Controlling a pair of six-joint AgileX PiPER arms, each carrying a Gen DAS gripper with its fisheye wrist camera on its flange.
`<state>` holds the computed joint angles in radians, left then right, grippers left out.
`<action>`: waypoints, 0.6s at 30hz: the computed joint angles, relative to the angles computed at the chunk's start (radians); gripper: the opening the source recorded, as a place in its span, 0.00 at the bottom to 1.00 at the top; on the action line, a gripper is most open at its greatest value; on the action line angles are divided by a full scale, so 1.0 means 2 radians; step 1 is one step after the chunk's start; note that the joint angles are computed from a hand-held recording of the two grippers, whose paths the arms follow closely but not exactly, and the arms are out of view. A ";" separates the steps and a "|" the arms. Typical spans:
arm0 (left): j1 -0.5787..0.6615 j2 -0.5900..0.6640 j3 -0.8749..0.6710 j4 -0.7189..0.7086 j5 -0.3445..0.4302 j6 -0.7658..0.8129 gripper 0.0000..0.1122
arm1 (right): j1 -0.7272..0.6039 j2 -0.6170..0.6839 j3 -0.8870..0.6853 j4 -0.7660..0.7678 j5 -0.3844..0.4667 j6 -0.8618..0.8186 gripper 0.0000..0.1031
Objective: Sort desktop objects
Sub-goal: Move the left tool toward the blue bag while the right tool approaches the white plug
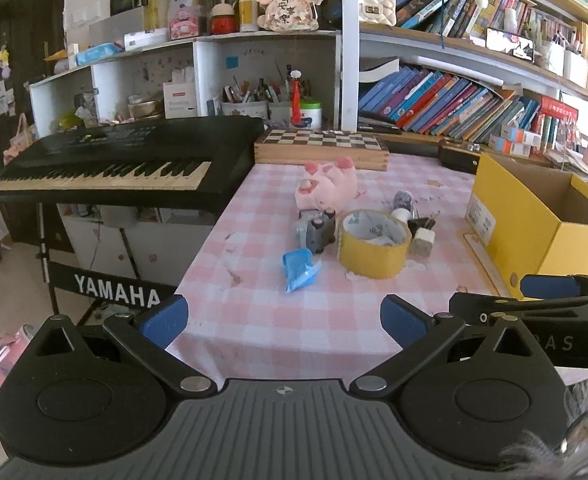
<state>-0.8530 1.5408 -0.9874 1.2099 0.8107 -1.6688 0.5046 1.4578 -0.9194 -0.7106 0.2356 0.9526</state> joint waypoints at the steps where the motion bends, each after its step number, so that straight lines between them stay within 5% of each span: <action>1: 0.010 0.005 -0.005 -0.001 -0.009 0.007 0.92 | 0.000 0.010 -0.010 -0.006 0.004 0.004 0.83; 18: 0.143 0.085 -0.071 -0.099 -0.141 0.179 0.92 | -0.019 0.138 -0.141 0.126 0.045 -0.123 0.83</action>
<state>-0.5677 1.7105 -1.1302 1.0127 0.5279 -1.3100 0.4668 1.7345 -1.2006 -0.4594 0.3248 0.7068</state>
